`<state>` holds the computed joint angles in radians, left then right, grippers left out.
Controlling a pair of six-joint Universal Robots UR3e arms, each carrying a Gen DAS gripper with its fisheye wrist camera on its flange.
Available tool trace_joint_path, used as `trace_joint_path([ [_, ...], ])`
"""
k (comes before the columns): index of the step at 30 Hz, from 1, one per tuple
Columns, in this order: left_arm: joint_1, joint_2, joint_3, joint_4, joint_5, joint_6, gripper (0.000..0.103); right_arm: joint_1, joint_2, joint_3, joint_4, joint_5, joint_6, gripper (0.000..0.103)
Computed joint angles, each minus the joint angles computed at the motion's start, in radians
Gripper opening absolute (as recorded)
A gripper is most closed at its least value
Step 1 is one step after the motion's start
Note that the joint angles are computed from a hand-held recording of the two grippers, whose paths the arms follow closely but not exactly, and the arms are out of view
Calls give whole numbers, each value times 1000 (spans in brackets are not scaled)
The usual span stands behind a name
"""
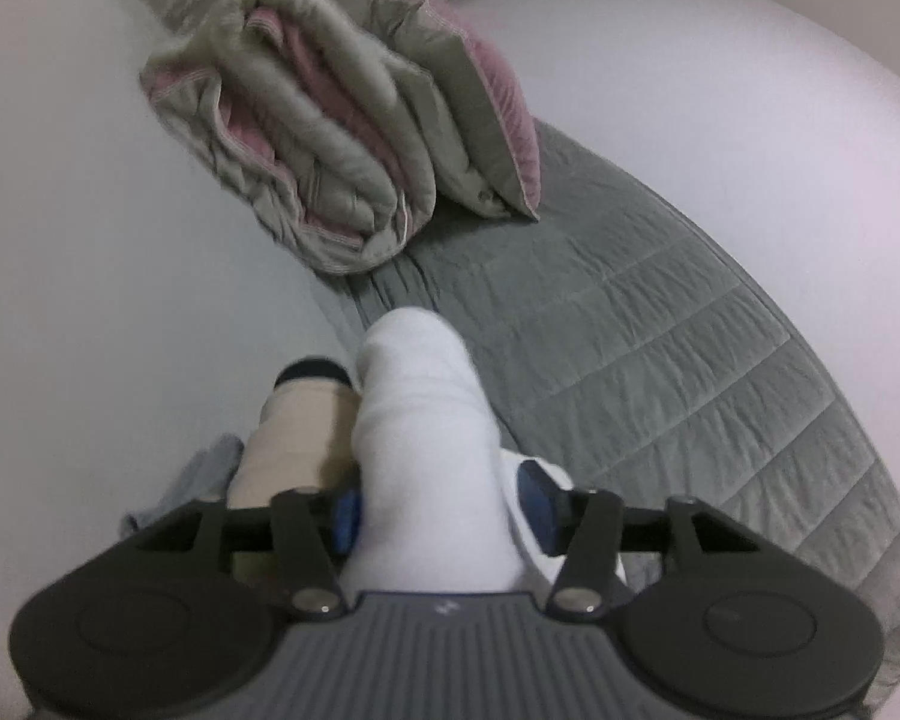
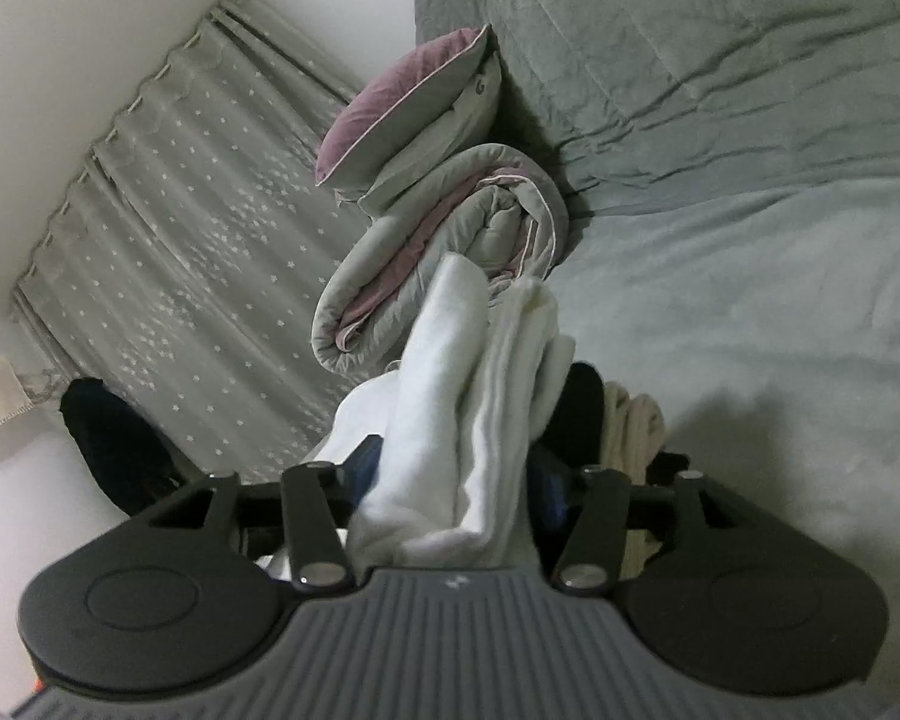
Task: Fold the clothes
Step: 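Lift the folded shirt with both grippers and carry it to the clothes stack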
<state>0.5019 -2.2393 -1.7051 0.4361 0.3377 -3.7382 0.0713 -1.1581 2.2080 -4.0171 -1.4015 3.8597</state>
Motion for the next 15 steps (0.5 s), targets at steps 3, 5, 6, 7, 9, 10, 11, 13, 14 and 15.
trace_joint_path([
  [3,-2,56,-49,3,58,37,58,26,-53,11,35,-77,-45,67],
  [5,7,79,-81,65,105,21,62,58,-54,-1,17,-162,-89,67],
  [6,15,86,-94,114,124,1,65,77,-36,-13,-16,-204,-112,67],
  [7,25,87,-101,170,136,-27,65,96,-17,-26,-49,-245,-137,67],
  [9,45,74,-90,264,122,-85,65,139,27,-59,-103,-311,-207,59],
  [10,55,64,-77,310,110,-118,65,157,46,-77,-119,-332,-241,56],
  [11,62,52,-60,344,92,-143,64,172,63,-94,-126,-345,-271,52],
  [13,66,22,-19,382,48,-164,53,187,95,-123,-140,-343,-313,48],
  [14,62,11,-3,377,31,-152,46,190,109,-134,-149,-334,-328,46],
  [15,56,5,6,356,17,-126,43,193,121,-147,-149,-331,-345,45],
])
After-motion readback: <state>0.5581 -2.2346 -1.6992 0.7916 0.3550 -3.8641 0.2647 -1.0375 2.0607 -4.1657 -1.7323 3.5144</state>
